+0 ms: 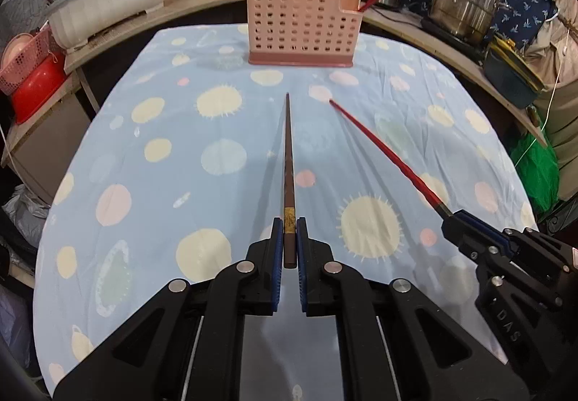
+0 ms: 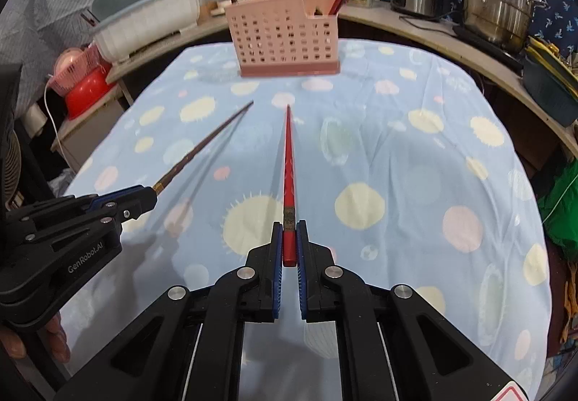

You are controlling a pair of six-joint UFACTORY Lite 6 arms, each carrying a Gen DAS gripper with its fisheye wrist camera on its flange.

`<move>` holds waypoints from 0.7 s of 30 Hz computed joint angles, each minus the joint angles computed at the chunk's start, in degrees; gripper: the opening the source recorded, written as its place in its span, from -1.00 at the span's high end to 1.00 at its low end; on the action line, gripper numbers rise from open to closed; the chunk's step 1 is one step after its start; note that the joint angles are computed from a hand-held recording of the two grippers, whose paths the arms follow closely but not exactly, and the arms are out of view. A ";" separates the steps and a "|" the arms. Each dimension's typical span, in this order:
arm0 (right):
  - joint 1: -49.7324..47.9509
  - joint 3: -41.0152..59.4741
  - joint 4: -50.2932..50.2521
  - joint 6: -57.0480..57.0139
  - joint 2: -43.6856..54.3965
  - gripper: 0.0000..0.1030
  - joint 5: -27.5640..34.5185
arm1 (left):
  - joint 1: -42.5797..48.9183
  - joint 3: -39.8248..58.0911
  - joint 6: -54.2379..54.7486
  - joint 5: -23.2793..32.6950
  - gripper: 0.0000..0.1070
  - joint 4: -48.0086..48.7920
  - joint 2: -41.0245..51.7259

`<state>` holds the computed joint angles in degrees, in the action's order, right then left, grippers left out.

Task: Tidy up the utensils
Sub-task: 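Lift both chopsticks and carry them toward the pink holder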

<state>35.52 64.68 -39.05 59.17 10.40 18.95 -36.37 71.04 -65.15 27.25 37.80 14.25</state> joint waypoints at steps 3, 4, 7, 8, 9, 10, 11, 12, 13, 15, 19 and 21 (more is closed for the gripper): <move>-0.10 0.99 0.27 -0.55 -1.79 0.87 0.93 | -0.15 0.43 -0.10 0.82 0.87 0.31 -1.68; -0.07 1.50 0.35 -0.84 -2.34 0.87 1.39 | -0.05 0.68 0.38 1.00 0.87 -0.14 -2.21; -0.23 3.58 1.58 -2.72 -3.41 0.87 2.70 | 0.17 1.41 0.94 1.43 0.87 -0.34 -3.66; -0.28 4.29 1.66 -2.99 -3.63 0.87 2.96 | 0.24 1.71 1.13 1.69 0.87 -0.29 -4.13; -0.43 5.47 2.11 -3.83 -3.83 0.87 3.40 | 0.41 2.23 1.56 1.99 0.87 -0.39 -4.60; -0.48 6.26 2.17 -4.25 -4.10 0.87 3.76 | 0.56 2.69 2.22 2.16 0.87 -0.67 -4.92; -0.68 7.63 2.48 -5.13 -4.11 0.87 4.20 | 0.75 3.32 2.77 2.47 0.87 -0.80 -5.16; -0.88 8.61 2.79 -5.83 -4.15 0.87 4.49 | 0.98 4.08 3.34 2.84 0.87 -0.98 -5.32; -1.13 10.09 3.31 -6.83 -3.97 0.87 4.93 | 1.25 4.94 4.03 3.17 0.87 -1.26 -5.49; -1.63 12.73 4.20 -8.48 -3.47 0.87 5.59 | 1.91 6.98 5.74 3.83 0.87 -2.02 -5.38; -2.95 18.61 7.11 -12.71 -1.86 0.87 6.69 | 2.67 12.59 8.98 5.97 0.87 -3.03 -3.86; -3.55 21.90 8.24 -14.68 -0.72 0.87 7.49 | 3.11 16.23 11.41 7.23 0.87 -3.83 -2.59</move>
<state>31.97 86.58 -30.81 44.50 9.68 26.45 -33.27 87.27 -53.74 34.48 33.97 11.67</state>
